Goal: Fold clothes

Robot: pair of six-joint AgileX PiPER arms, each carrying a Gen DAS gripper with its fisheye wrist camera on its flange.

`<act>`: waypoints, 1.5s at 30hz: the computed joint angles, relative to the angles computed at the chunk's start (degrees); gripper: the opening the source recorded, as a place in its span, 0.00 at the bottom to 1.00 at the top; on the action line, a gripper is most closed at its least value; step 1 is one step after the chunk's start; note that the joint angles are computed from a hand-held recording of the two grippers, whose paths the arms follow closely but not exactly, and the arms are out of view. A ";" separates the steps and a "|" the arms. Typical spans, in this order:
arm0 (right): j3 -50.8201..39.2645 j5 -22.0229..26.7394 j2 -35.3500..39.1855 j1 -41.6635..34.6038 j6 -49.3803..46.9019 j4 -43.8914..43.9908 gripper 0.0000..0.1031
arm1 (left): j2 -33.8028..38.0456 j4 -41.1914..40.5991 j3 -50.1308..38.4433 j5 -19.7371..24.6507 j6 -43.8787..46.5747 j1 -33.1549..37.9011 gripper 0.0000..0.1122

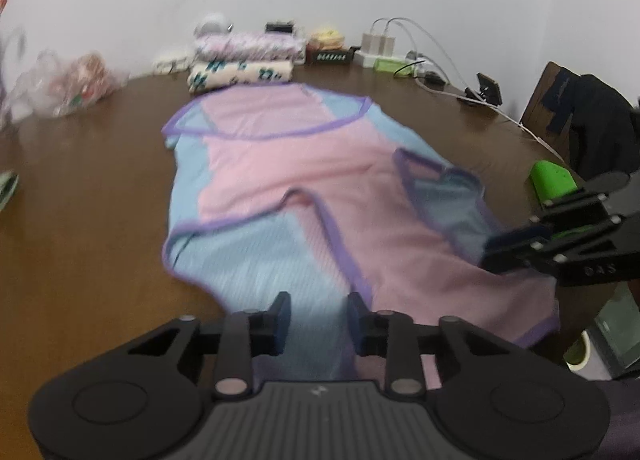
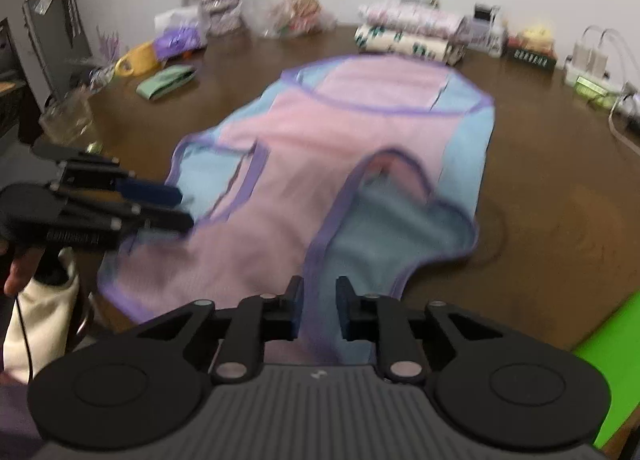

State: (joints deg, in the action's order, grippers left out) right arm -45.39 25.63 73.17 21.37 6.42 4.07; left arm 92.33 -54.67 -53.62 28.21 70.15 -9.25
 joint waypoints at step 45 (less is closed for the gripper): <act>-64.83 26.86 47.59 -14.97 2.10 -8.72 0.29 | 47.37 38.28 -75.52 14.02 -49.38 -3.58 0.05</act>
State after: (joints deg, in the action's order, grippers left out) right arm -110.23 52.49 120.76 6.39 8.52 -4.65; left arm 139.69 -16.39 -129.14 42.23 20.77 -12.82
